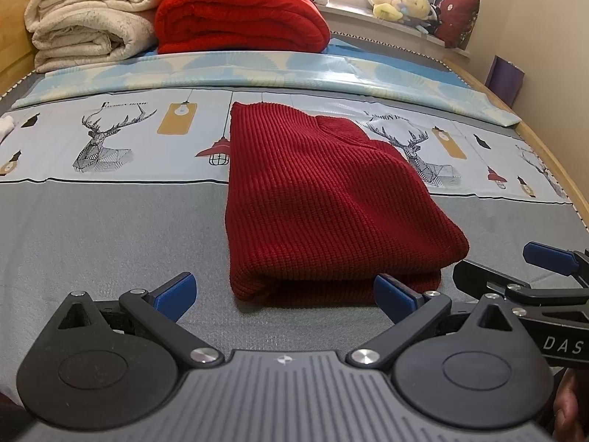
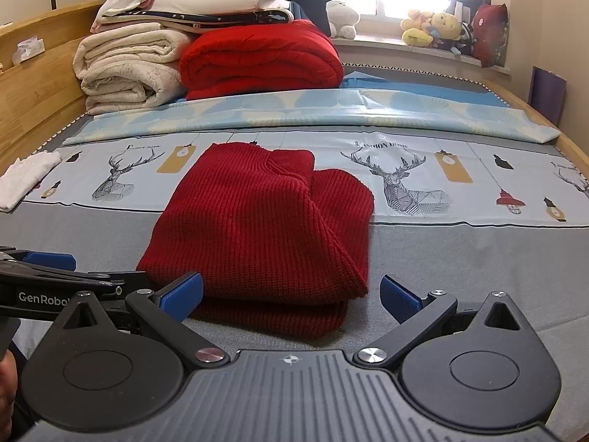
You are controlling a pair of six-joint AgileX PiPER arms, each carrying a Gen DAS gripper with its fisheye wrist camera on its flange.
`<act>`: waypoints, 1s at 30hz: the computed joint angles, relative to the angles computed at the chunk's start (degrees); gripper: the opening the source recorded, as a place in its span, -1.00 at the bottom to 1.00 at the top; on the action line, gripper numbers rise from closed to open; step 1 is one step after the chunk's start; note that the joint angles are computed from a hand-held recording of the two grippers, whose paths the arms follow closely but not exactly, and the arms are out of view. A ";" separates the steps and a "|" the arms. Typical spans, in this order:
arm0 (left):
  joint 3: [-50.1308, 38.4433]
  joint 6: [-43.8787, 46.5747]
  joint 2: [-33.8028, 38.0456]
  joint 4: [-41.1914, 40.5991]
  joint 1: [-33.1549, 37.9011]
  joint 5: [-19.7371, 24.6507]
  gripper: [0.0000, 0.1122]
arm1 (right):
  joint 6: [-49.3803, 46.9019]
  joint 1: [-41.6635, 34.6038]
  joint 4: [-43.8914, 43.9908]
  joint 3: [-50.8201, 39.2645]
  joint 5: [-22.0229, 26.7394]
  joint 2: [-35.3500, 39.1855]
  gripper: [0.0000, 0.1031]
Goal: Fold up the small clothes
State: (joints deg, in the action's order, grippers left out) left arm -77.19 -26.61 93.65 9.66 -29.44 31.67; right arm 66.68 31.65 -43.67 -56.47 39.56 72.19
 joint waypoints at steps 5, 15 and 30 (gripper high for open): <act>0.00 0.19 0.00 -0.14 0.05 -0.02 0.83 | -0.09 -0.05 0.10 -0.06 -0.01 0.02 0.97; -0.12 0.33 0.12 -0.07 0.29 -0.04 0.83 | -0.23 -0.05 0.11 -0.09 -0.11 0.06 0.97; -0.07 -1.70 0.13 1.98 -0.57 -0.32 0.83 | -0.02 0.00 -0.17 -0.14 -0.21 0.29 0.97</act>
